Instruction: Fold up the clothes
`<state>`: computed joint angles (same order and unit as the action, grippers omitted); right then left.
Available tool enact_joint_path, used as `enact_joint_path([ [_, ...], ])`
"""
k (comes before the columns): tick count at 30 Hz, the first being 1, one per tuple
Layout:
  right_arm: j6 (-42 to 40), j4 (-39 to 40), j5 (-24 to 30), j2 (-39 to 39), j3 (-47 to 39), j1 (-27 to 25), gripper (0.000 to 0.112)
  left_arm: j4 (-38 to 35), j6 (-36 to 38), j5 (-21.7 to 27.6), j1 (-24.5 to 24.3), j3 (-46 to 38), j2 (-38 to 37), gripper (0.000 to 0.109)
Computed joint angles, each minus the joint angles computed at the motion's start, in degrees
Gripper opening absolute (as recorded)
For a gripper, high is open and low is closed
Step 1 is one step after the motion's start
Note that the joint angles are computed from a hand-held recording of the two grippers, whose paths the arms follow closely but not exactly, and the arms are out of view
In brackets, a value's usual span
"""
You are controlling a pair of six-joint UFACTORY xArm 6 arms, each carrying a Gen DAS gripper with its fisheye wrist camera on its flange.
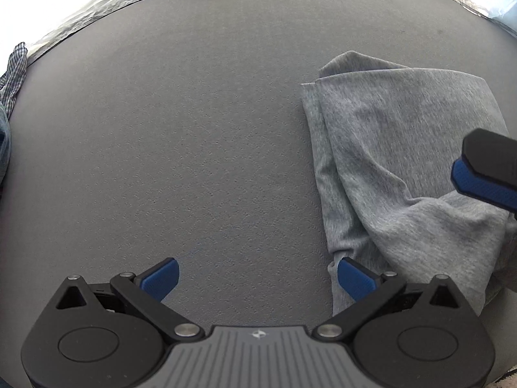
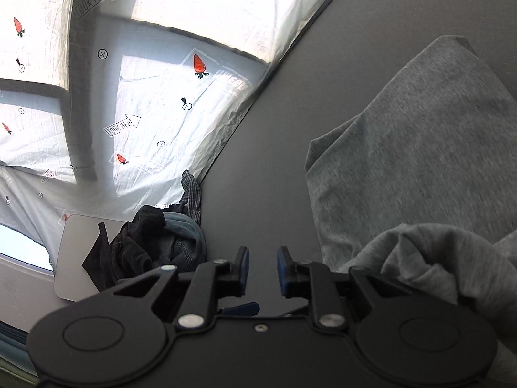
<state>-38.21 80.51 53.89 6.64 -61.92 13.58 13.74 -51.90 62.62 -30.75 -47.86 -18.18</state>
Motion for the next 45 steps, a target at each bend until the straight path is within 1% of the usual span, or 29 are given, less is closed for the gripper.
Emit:
enact_joint_path([
  [4,-2.4,1.52,-3.91,-2.52,1.54,-1.14,0.02,0.35,-1.56,1.15,-0.33,-0.39,-0.42,0.103],
  [9,-2.4,4.73,-9.93,-4.29,3.77,-3.15,0.016,0.52,-2.38,2.22,-1.03,-1.58,0.01,0.103],
  [10,-1.13,4.04,-11.13,-4.08,4.02,-3.71,0.016,0.55,-2.49,2.44,-1.2,-1.95,0.24,0.103],
  [12,2.29,2.61,-12.7,-3.71,4.68,-4.44,0.012,0.58,-2.62,3.05,-1.55,-2.91,0.68,0.103],
  [14,5.99,1.16,-13.01,-2.98,5.35,-5.1,0.01,0.71,-2.62,3.59,-1.96,-3.83,1.19,0.103],
  [17,10.19,-1.19,-12.08,-1.78,5.88,-5.72,0.009,0.8,-2.43,4.14,-2.63,-5.04,1.91,0.103],
  [21,12.83,-4.19,-9.83,-0.81,5.74,-5.46,0.007,0.6,-2.01,4.8,-3.33,-6.32,2.52,0.103],
  [26,13.9,-8.98,-6.03,0.02,5.02,-4.51,0.006,0.25,-1.56,6.05,-3.43,-7.72,3.23,0.103],
  [29,14.58,-12.25,-4.65,0.75,4.69,-3.54,0.007,0.4,-1.38,7.1,-3.42,-8.91,3.87,0.103],
  [31,14.89,-12.87,-3.27,1.36,4.49,-3.34,0.007,0.41,-1.33,7.63,-3.44,-9.73,4.11,0.103],
  [36,15.7,-14.01,-0.61,2.63,3.74,-3.08,0.007,-0.78,-1.86,6.2,-2.07,-10.75,4.06,0.103],
  [38,15.68,-14.43,-0.31,2.9,3.27,-2.9,0.007,-0.77,-2.01,5.94,-1.62,-11.61,4.56,0.103],
  [40,15.72,-14.72,-0.19,3.14,2.76,-2.77,0.007,-0.6,-2.04,6.71,-1.94,-13.5,6.07,0.103],
  [45,17.3,-15.79,0.82,4.14,0.68,-3.15,0.008,-2.09,-0.9,4.49,-1.75,-12.97,7.71,0.103],
])
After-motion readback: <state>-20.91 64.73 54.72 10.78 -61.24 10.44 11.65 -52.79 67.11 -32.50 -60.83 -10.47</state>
